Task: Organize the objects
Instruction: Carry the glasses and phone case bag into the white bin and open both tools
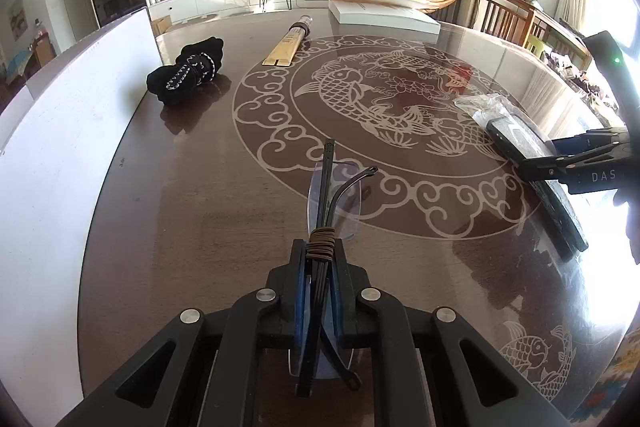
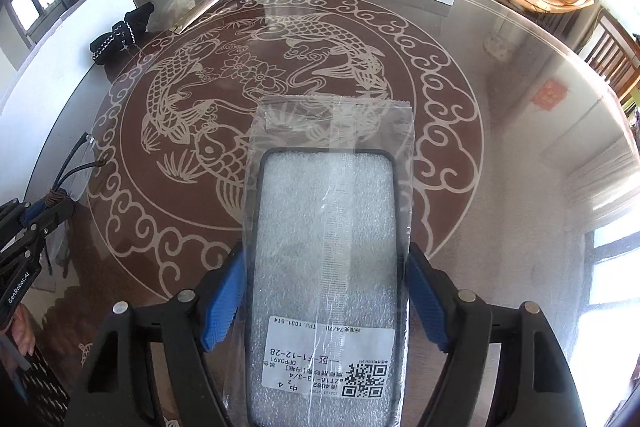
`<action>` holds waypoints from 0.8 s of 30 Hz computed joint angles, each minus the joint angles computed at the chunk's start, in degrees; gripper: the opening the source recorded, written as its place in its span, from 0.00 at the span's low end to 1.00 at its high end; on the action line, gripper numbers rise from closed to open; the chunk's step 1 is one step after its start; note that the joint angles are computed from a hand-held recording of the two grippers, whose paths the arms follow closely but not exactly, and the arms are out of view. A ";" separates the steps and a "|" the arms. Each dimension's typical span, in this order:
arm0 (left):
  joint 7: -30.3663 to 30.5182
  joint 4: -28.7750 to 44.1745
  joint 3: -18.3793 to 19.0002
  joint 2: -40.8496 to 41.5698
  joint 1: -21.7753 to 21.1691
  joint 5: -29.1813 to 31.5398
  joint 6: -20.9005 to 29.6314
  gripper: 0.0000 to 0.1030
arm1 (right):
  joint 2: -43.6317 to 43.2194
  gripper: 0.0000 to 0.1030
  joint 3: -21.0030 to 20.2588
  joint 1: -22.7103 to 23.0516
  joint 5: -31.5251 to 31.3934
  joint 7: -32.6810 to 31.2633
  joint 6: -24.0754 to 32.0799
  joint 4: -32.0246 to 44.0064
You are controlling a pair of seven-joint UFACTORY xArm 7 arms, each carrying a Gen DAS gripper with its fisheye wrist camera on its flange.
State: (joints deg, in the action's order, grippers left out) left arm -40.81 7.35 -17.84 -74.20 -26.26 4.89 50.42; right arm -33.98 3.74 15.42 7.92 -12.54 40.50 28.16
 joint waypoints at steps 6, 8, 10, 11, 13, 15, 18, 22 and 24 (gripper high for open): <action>-3.94 -1.44 -0.49 -16.70 -1.72 -1.25 6.32 0.10 | -10.26 0.73 -2.15 3.08 4.00 -1.26 1.74 -3.49; -4.48 -0.65 -0.39 -22.59 -1.53 -1.50 10.03 0.10 | -12.53 0.73 -1.92 4.16 5.32 -0.93 2.86 -2.54; -4.05 0.97 0.08 -28.33 -0.19 -1.23 14.70 0.10 | -13.34 0.73 -1.79 6.04 7.35 -0.67 3.24 -0.68; -3.23 1.98 1.23 -31.22 1.12 -0.79 16.90 0.10 | -13.23 0.73 -1.51 7.21 8.55 -0.48 3.03 0.54; -0.78 4.66 4.90 -35.70 5.05 1.30 20.67 0.10 | -11.72 0.73 -0.31 10.16 11.21 0.06 1.73 3.59; 2.53 7.79 10.32 -38.18 9.46 5.04 23.80 0.10 | -8.44 0.73 1.12 14.20 14.92 0.71 -0.59 7.57; 7.87 11.82 19.38 -38.85 15.96 12.75 27.55 0.10 | -0.89 0.73 3.73 21.40 21.31 0.90 -5.29 14.70; 14.27 14.16 31.65 -36.56 23.23 23.07 31.63 0.10 | 12.39 0.73 9.08 28.75 26.84 0.50 -11.82 25.75; 17.83 14.74 36.66 -34.31 25.88 26.92 34.29 0.10 | 19.59 0.73 12.58 30.44 26.37 1.20 -14.18 31.72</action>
